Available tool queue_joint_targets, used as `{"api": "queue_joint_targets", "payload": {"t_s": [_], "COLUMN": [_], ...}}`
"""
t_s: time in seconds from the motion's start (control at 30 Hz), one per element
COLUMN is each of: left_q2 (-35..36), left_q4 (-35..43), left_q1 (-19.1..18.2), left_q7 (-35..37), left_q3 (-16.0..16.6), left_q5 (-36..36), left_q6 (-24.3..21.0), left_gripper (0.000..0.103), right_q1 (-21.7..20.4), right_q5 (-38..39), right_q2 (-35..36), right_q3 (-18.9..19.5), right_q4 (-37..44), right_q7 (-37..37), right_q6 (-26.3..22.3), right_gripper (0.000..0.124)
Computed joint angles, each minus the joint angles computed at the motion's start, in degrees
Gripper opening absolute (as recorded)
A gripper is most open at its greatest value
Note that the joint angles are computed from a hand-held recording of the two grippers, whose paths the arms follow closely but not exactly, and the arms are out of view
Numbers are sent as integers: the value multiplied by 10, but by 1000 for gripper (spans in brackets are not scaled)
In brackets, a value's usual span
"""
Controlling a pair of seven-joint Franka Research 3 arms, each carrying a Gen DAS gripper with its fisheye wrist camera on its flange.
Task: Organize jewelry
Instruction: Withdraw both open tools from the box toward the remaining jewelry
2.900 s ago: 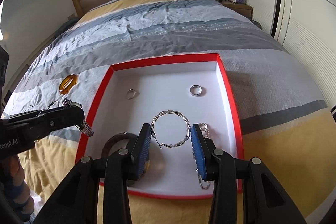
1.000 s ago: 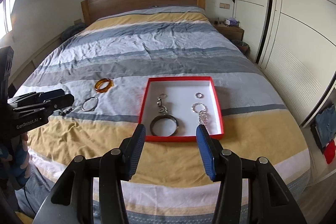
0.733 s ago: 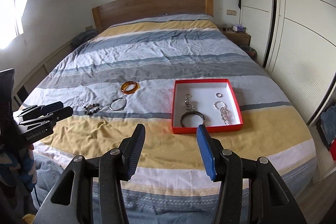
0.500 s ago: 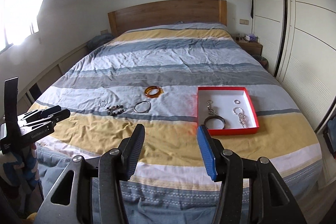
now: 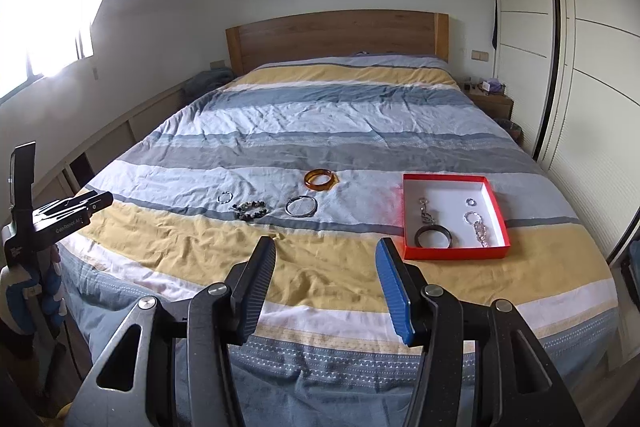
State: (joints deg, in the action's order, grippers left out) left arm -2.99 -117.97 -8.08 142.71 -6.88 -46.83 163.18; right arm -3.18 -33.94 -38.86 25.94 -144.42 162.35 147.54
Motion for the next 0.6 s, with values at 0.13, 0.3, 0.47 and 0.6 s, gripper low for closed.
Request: {"api": "queue_joint_targets", "payload": {"t_s": [0.13,0.3,0.47,0.6], "left_q2": [32,80,137,194], "left_q4": [25,66,116,171], "left_q1": [13,41,63,66], "left_q7": [-22,-51,-99,-160], "left_q3": [-2,-23,-47,-55], "left_q5": [18,45,103,178], "left_q6": [-3,-12,-27,-43], "left_gripper": [42,42,42,41], "right_q1": [-9,-13,-8,6], "right_q5": [-8,-26,-54,-80], "right_q2": [21,65,130,183], "right_q3": [4,-4,-28,-60], "right_q4": [8,24,52,73], "right_q7": [12,21,29,33], "right_q6": [4,17,34,51], "right_gripper": [52,52,52,52]}}
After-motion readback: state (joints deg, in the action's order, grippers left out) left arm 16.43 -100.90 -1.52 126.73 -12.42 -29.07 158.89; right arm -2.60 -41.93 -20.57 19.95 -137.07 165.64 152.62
